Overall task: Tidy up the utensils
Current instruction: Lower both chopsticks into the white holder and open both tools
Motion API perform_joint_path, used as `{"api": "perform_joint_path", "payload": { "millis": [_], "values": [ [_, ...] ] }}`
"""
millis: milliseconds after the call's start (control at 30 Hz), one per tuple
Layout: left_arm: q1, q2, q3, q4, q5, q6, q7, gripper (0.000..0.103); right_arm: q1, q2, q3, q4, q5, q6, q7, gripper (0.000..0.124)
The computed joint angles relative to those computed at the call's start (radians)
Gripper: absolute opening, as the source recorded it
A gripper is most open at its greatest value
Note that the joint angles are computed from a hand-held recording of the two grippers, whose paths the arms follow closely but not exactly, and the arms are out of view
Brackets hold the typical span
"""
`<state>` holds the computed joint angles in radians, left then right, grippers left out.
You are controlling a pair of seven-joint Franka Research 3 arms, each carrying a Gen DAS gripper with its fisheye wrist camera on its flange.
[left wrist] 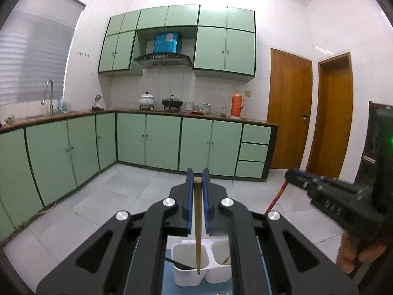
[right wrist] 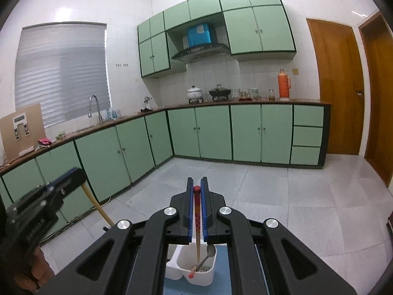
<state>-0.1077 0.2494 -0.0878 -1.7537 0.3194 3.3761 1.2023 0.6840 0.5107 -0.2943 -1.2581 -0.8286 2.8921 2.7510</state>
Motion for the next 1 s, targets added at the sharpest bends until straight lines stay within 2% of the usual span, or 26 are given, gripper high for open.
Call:
{"api": "perform_joint_path", "payload": {
  "millis": [67,167,267,400,433,533,600,700,767,1000],
  "values": [
    [0.075,0.009,-0.074,0.018,0.032,-0.003,-0.021,0.006,-0.007,0.012,0.009,0.002,0.014,-0.005,-0.017,0.005],
    [0.106,0.019,-0.102,0.043,0.055,0.011,-0.038,0.006,-0.018,0.027,0.023,0.004,0.047,-0.004,-0.051,0.005],
    [0.077,0.031,-0.069,0.069,0.048,0.016,-0.039,0.006,-0.019,0.042,0.024,0.003,0.082,0.004,-0.074,0.005],
    [0.076,0.052,-0.068,0.117,0.049,0.013,-0.048,0.006,-0.009,0.053,0.006,0.005,0.118,0.013,-0.097,0.005],
    [0.065,0.054,-0.057,0.122,0.045,0.017,-0.047,0.006,-0.006,0.053,0.000,0.005,0.122,0.014,-0.100,0.005],
    [-0.015,0.060,0.026,0.126,0.008,0.019,-0.015,0.006,0.003,0.053,-0.014,-0.001,0.134,0.020,-0.106,0.005],
    [-0.030,0.072,0.039,0.136,-0.004,0.003,-0.006,0.006,0.004,0.055,-0.016,0.001,0.144,0.018,-0.114,0.005],
    [-0.011,0.101,0.012,0.153,0.001,-0.029,-0.005,0.006,0.005,0.058,-0.014,0.003,0.160,0.017,-0.129,0.005],
    [-0.015,0.115,0.017,0.160,0.002,-0.048,-0.004,0.006,-0.001,0.061,-0.007,0.006,0.177,0.014,-0.150,0.005],
    [0.092,0.163,-0.109,0.173,0.017,-0.138,0.032,0.006,-0.003,0.066,0.000,-0.006,0.230,0.012,-0.187,0.006]
  ]
}}
